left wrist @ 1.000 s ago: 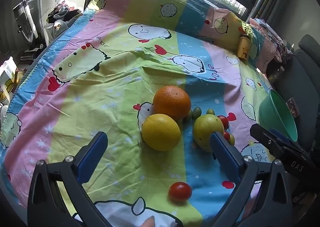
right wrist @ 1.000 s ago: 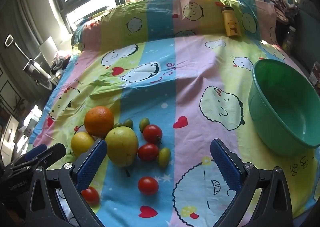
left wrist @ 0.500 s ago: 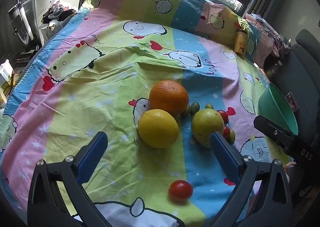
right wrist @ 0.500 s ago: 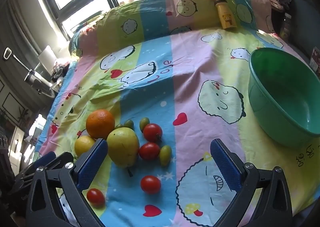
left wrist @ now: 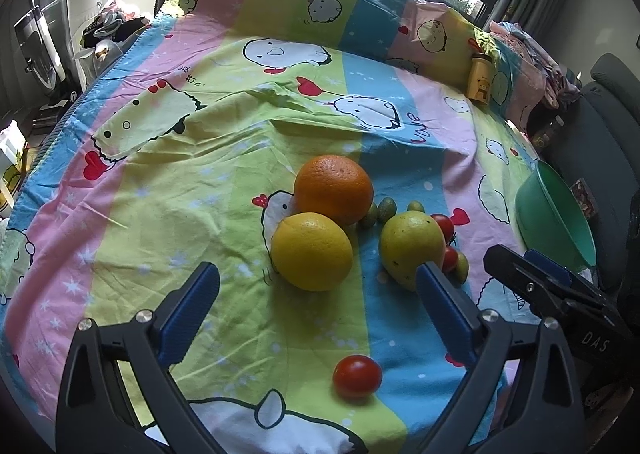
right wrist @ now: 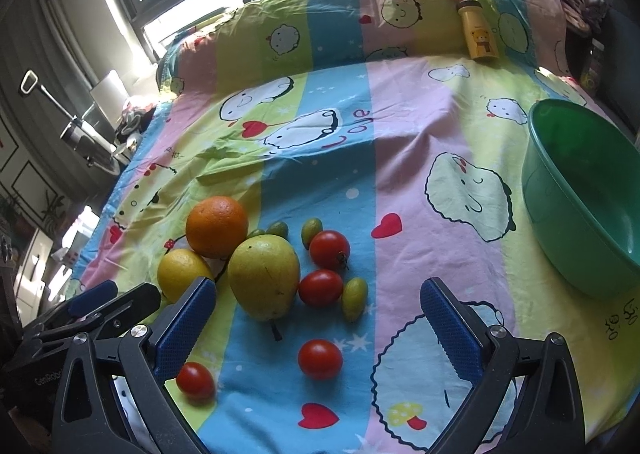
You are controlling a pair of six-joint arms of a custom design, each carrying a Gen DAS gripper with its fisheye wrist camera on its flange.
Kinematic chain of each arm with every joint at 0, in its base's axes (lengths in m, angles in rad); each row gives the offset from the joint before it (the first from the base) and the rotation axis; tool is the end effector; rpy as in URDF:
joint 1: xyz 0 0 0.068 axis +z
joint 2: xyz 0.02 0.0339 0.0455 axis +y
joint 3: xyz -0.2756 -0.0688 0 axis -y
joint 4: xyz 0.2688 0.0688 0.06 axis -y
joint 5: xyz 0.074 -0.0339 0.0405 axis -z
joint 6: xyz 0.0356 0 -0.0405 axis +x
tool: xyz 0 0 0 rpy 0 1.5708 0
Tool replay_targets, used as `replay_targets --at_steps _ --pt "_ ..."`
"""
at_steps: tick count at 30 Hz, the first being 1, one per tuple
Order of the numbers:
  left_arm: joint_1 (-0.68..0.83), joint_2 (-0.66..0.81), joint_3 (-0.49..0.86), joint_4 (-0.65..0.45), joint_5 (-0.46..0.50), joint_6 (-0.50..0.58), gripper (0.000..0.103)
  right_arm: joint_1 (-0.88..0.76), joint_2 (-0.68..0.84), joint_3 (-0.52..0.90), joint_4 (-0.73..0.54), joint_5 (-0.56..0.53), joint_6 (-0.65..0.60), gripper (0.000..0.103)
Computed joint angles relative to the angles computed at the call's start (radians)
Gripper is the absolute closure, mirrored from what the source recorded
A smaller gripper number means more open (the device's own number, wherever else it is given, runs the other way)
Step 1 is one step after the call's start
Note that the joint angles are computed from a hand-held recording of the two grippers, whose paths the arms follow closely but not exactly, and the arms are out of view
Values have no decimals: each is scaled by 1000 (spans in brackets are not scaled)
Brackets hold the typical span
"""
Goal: Organize fruits
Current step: 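Move both grippers toward the cherry tomatoes in front of the fruit pile, then close the left gripper on a red cherry tomato while the right gripper grasps another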
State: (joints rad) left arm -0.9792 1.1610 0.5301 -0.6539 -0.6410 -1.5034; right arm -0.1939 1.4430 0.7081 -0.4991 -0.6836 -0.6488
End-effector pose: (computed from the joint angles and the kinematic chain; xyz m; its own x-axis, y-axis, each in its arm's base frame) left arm 0.1245 -0.1471 0.1578 -0.6059 -0.5321 -0.5914 -0.4954 0.8341 -0.2428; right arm 0.2576 -0.0277 0.1552 -0.7045 -0.3391 -0.6235 -0.6038 0.7481 0.2753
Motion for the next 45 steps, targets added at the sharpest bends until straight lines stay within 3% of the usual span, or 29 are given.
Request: replay_targets --at_steps 25,33,41,45 --pt "-19 31 31 41 33 57 10 -8 32 29 -42 -10 -11 11" --pt "2 9 8 101 83 89 11 -19 33 39 -69 -20 -23 14" --pt "19 -2 -17 194 157 140 22 -47 88 91 -137 -37 -42 29" --pt "19 15 -18 253 196 175 26 -52 109 105 -163 -26 -56 42"
